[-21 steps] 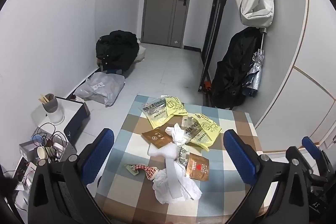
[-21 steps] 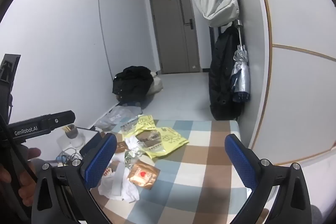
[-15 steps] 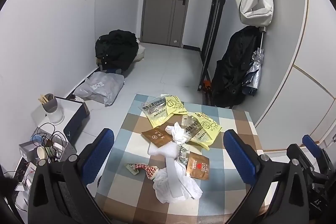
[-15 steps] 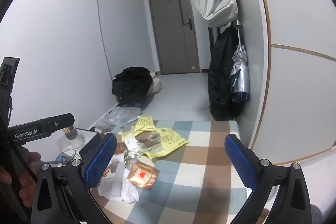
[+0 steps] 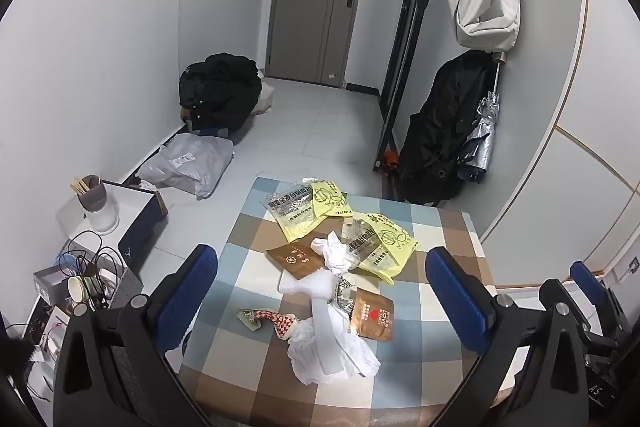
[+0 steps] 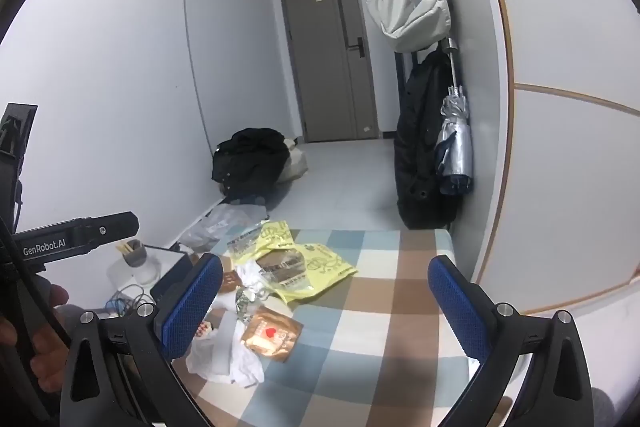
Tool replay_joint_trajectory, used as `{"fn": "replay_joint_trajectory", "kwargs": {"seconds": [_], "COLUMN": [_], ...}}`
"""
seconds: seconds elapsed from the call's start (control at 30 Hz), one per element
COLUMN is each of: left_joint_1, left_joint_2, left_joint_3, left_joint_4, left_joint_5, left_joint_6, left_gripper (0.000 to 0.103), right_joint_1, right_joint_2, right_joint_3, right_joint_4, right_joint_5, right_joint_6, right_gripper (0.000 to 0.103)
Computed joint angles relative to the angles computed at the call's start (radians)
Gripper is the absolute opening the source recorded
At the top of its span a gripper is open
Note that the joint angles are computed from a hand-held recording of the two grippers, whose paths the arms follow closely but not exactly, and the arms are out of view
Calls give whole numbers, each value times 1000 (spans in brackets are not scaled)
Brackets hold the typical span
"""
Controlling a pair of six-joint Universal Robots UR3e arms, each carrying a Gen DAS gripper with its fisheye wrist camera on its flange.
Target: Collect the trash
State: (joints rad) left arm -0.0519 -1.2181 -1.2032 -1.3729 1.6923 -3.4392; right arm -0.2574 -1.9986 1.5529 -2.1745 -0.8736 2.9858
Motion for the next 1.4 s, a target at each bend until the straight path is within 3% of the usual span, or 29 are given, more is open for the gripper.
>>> {"fn": "replay_joint_trajectory", "kwargs": {"seconds": [1.4], "left_joint_1": [23], "left_joint_2": [5], "left_joint_3": [14], "left_joint_4": [-22], "left_joint_5": [-18], "left_joint_6": [18], "left_gripper": [102], "right_joint_1": [21], "right_joint_2": [16], "right_joint_3": [-25], "right_joint_4": [-10], "right_joint_5": [-17], "right_joint_6": [17], "right_gripper": [103]}}
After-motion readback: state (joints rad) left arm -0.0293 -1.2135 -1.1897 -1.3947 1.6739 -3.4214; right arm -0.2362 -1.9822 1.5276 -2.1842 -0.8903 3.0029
